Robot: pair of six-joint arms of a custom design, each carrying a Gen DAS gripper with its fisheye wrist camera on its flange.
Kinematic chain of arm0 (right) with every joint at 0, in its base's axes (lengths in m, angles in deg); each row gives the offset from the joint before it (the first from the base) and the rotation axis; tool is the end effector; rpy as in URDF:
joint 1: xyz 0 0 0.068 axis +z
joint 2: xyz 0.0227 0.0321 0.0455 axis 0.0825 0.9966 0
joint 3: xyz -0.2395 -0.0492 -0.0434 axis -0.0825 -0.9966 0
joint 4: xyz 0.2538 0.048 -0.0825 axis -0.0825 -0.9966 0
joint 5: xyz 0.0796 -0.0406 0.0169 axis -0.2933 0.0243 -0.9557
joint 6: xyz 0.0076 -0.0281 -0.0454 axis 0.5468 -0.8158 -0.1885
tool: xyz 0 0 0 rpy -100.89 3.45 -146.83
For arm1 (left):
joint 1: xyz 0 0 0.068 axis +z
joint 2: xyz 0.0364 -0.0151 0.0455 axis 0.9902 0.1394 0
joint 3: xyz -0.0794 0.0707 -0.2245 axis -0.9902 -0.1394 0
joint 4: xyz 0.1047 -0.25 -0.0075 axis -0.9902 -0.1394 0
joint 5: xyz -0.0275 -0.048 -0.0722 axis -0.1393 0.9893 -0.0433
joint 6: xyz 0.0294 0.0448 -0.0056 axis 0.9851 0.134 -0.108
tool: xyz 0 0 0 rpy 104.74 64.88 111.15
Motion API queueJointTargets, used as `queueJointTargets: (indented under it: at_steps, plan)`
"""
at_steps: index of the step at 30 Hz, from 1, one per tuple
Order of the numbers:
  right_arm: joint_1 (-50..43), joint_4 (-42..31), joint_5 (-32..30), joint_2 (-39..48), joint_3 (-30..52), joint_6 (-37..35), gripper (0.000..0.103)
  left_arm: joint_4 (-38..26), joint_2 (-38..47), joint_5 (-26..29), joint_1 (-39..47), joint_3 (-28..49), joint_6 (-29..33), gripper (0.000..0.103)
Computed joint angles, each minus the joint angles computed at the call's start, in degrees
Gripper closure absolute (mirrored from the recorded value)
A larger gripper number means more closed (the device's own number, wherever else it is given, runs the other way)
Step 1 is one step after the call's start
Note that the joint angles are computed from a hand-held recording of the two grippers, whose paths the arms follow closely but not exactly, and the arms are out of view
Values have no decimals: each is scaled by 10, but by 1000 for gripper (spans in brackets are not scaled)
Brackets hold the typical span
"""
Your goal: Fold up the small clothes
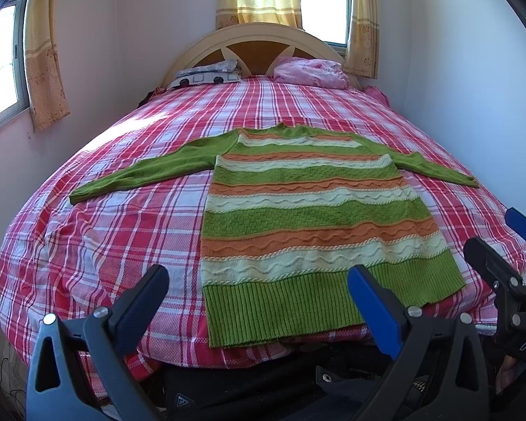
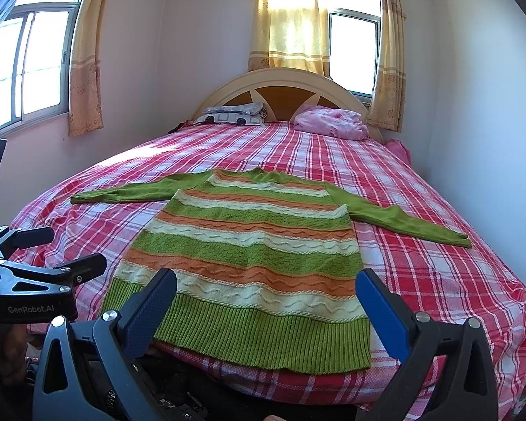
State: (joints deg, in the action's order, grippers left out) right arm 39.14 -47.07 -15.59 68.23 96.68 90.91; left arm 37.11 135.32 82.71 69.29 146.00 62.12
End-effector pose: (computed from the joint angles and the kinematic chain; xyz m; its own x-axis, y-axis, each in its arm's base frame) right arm 0.2052 0.1159 0.3010 -0.4849 -0.0283 -0.8741 0.0654 0.9955 -0.0685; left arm 0.2569 -0.0571 0.3014 -0.6270 0.1235 -0.7691 0.1946 0.9809 -0.0012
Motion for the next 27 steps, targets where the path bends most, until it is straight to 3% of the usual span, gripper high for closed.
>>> queueJointTargets:
  at_steps: [8,19,27]
  plan:
    - [-35,19,-40,6,-3,-25,1,-28,55,31,19,44,1,0]
    - [-19,19,-31,18,2,-36,1,-37,62,23,10,49,2,0]
    - [-49,30,-68,28,2,-46,1,-33,83,33,20,67,14,0]
